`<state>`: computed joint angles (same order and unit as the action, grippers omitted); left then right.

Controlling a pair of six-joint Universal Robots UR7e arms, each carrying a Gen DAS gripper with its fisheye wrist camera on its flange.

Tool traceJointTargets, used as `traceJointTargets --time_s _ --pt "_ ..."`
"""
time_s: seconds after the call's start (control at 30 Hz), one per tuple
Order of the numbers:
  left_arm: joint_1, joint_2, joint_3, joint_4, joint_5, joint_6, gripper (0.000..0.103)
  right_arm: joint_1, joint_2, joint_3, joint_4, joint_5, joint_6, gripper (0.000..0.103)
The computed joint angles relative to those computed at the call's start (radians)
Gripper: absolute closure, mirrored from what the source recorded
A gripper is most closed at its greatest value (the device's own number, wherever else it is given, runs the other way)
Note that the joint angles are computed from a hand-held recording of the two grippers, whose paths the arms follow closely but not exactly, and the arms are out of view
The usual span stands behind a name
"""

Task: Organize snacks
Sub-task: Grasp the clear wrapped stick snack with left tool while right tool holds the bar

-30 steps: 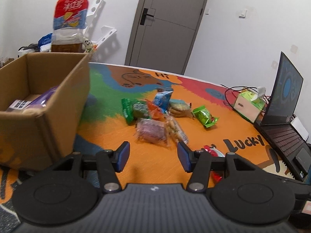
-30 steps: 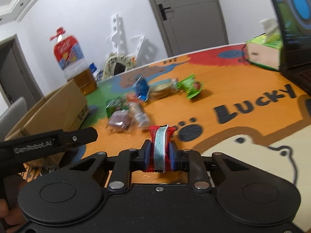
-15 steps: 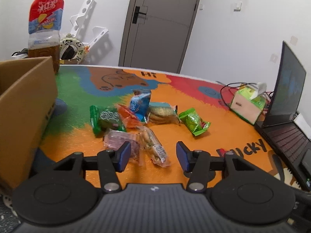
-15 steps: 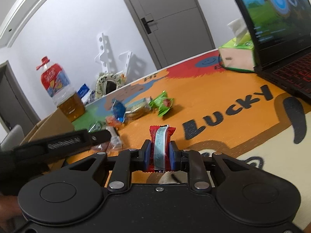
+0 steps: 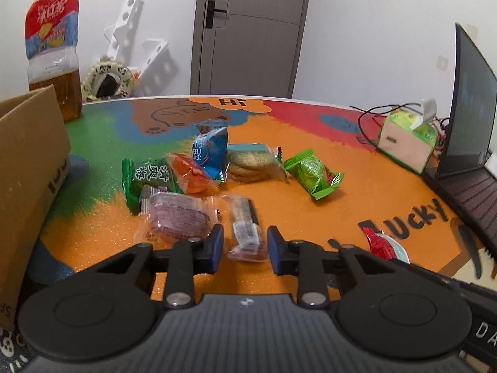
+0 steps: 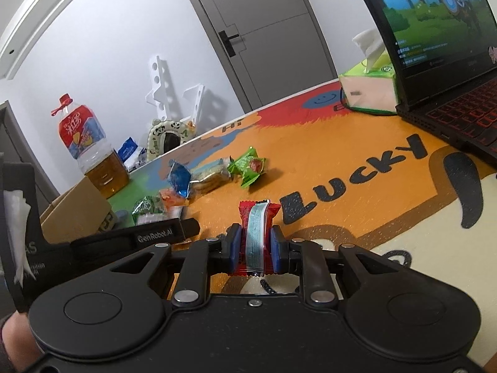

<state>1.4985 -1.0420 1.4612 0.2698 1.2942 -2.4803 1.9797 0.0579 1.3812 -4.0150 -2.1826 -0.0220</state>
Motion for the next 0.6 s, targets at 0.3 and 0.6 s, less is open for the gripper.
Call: traceJointTargets --time_s 0.3,0.6 --pt "0.024 -0.03 -0.014 0.073 0.05 -0.047 0.082 0.005 0.002 -0.013 0.038 -0.001 0.018 0.082" --pt "0.046 -0.106 0.018 0.094 0.113 -0.066 0.083 0.036 0.018 -0.059 0.058 -0.009 0.008 0.082"
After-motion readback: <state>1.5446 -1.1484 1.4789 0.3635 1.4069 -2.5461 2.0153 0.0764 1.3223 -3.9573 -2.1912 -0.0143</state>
